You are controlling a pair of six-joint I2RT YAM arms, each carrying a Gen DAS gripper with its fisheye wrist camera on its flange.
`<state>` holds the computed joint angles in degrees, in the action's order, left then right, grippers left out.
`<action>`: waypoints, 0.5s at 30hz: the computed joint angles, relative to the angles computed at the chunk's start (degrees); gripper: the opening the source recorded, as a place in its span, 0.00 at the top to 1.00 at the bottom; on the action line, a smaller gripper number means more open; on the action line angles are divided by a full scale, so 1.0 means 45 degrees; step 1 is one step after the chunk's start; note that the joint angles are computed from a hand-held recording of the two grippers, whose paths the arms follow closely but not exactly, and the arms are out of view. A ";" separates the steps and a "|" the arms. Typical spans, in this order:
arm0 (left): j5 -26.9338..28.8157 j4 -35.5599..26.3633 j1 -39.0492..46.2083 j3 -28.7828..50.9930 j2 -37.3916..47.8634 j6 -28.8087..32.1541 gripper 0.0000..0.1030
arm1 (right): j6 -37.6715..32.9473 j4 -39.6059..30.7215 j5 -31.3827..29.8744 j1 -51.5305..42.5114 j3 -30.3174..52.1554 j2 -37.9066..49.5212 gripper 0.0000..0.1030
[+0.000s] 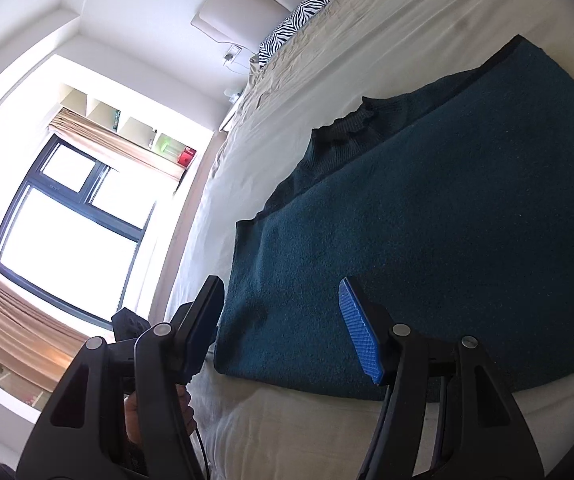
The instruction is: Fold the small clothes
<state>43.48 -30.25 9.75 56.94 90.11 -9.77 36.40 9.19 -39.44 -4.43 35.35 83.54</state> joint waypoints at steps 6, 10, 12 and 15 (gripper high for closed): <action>0.0802 -0.0447 -0.0412 0.0779 0.1052 -0.0490 0.25 | 0.0864 0.0979 -0.0522 0.0803 0.1240 0.1868 0.42; 0.1422 -0.1214 -0.0477 0.1588 0.1935 -0.0306 0.27 | 0.0959 0.0653 -0.0873 0.1211 0.2538 0.3150 0.42; 0.1476 -0.1623 -0.0508 0.1976 0.2244 -0.0194 0.34 | 0.1087 0.0534 -0.0892 0.1402 0.3249 0.3952 0.42; 0.1550 -0.2054 -0.0484 0.2363 0.2613 -0.0010 0.51 | 0.1408 0.0664 -0.1037 0.1533 0.4001 0.4878 0.42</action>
